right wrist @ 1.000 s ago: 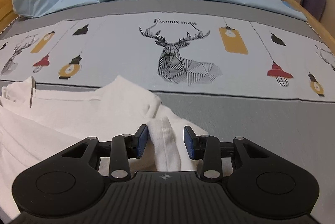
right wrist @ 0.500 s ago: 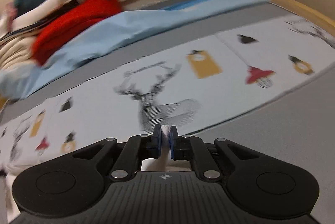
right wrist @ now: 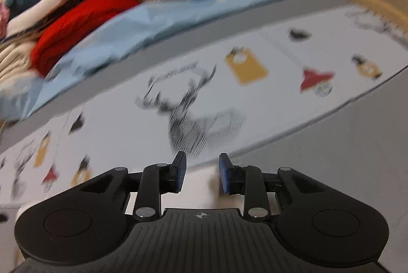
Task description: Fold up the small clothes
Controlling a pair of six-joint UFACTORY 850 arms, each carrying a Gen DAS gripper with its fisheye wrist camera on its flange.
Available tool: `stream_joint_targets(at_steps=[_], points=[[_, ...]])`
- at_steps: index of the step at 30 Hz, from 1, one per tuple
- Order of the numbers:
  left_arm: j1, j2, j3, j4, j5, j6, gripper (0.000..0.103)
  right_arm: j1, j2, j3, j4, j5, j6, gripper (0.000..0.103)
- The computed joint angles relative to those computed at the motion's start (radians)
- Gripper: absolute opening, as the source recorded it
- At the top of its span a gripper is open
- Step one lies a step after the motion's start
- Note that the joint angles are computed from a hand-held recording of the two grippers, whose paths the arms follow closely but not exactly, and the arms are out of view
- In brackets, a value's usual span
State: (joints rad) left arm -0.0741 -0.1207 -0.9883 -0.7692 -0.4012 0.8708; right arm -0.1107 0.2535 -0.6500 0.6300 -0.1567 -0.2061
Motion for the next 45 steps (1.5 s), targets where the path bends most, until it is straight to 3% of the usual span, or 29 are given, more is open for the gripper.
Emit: stream_joint_targets(at_steps=[2, 5, 8, 12, 15, 16, 23, 24, 26, 28, 30, 32, 34, 37, 40, 45], points=[[0.021, 0.005, 0.0, -0.003, -0.112, 0.039, 0.022, -0.021, 0.022, 0.008, 0.084, -0.1, -0.139, 0.031], [0.026, 0.027, 0.027, 0.038, -0.225, 0.118, 0.03, -0.036, 0.061, 0.028, 0.03, -0.254, -0.188, 0.031], [0.003, 0.06, 0.076, 0.14, -0.273, 0.168, 0.036, -0.024, 0.11, 0.06, -0.093, -0.371, -0.173, 0.034], [-0.047, 0.075, 0.127, 0.392, -0.261, 0.033, 0.036, 0.01, 0.17, 0.107, -0.211, -0.486, -0.156, 0.036], [-0.048, 0.092, 0.155, 0.422, -0.262, 0.03, 0.028, 0.032, 0.207, 0.13, -0.246, -0.517, -0.144, 0.038], [-0.042, 0.097, 0.157, 0.398, -0.275, 0.048, 0.017, 0.036, 0.21, 0.134, -0.25, -0.53, -0.136, 0.038], [-0.006, 0.155, 0.192, 0.344, -0.299, 0.118, 0.005, 0.052, 0.235, 0.139, -0.29, -0.588, -0.177, 0.037], [-0.001, 0.162, 0.198, 0.336, -0.298, 0.127, 0.005, 0.053, 0.247, 0.145, -0.295, -0.583, -0.18, 0.033], [0.019, 0.171, 0.201, 0.301, -0.303, 0.161, 0.004, 0.055, 0.275, 0.155, -0.296, -0.581, -0.2, 0.005], [0.036, 0.184, 0.195, 0.248, -0.318, 0.189, 0.004, 0.037, 0.3, 0.158, -0.258, -0.592, -0.259, 0.004], [0.071, 0.182, 0.187, 0.197, -0.35, 0.219, 0.003, -0.028, 0.327, 0.157, -0.176, -0.617, -0.36, 0.004], [0.066, 0.159, 0.177, 0.273, -0.349, 0.134, 0.003, -0.062, 0.334, 0.157, -0.198, -0.634, -0.34, 0.004], [0.024, 0.132, 0.173, 0.414, -0.339, 0.033, 0.001, -0.038, 0.319, 0.163, -0.336, -0.642, -0.224, 0.004], [-0.029, 0.131, 0.188, 0.576, -0.32, -0.06, 0.001, 0.005, 0.318, 0.169, -0.414, -0.65, -0.137, 0.005], [-0.009, 0.163, 0.191, 0.467, -0.298, 0.034, 0.002, -0.003, 0.325, 0.158, -0.417, -0.662, -0.108, 0.005], [0.038, 0.198, 0.191, 0.217, -0.341, 0.239, 0.002, 0.045, 0.359, 0.15, -0.576, -0.7, 0.013, 0.005]])
